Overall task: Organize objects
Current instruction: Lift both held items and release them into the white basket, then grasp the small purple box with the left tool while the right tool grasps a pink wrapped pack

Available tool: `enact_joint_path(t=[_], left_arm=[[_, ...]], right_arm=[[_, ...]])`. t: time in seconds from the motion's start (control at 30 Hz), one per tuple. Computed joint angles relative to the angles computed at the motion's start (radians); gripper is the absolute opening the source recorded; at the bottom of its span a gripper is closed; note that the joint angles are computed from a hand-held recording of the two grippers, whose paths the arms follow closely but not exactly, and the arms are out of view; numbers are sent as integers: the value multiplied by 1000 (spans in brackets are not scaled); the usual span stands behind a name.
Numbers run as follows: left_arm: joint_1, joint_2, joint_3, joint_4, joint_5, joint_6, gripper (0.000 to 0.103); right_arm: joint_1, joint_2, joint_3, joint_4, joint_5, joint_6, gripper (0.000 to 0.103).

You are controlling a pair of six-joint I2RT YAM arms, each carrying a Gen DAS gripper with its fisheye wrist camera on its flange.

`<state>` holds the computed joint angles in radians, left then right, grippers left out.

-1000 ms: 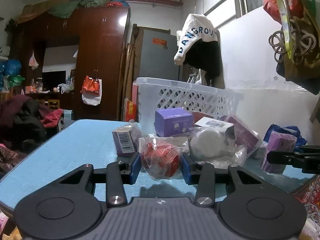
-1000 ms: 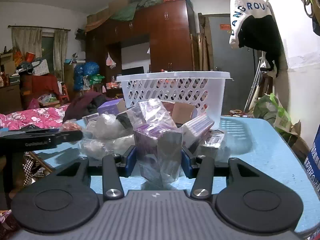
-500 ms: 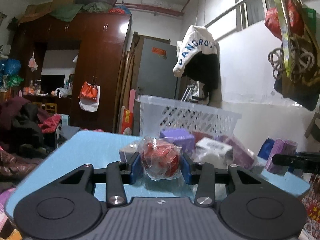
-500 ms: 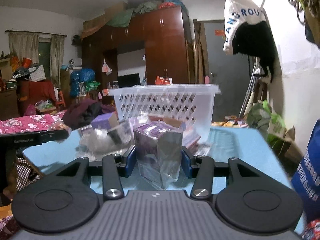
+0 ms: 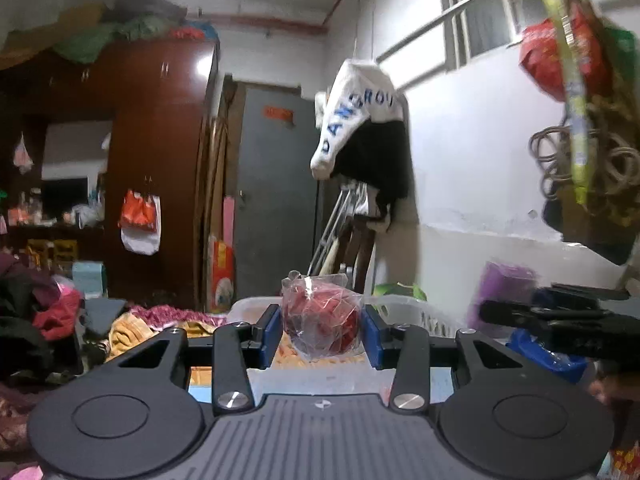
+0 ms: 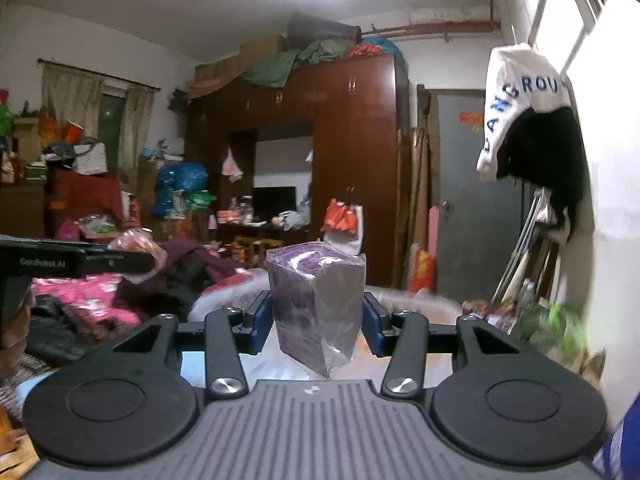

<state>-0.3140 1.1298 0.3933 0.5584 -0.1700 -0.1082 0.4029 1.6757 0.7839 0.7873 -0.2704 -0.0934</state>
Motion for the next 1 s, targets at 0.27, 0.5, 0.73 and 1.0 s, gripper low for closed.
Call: enact_joint_path(t=[0.27, 0.5, 0.73, 1.0], left_arm=[[-15, 345, 300, -116, -23, -28, 46], [3, 448, 402, -171, -49, -54, 76], [-10, 279, 187, -67, -33, -47, 88], [-217, 44, -259, 221, -212, -85, 89]], right_arm=[[40, 200, 351, -301, 113, -80, 50], [30, 188, 323, -291, 137, -66, 61], [24, 70, 169, -260, 139, -101, 103], [-18, -22, -366, 256, -26, -28, 103]])
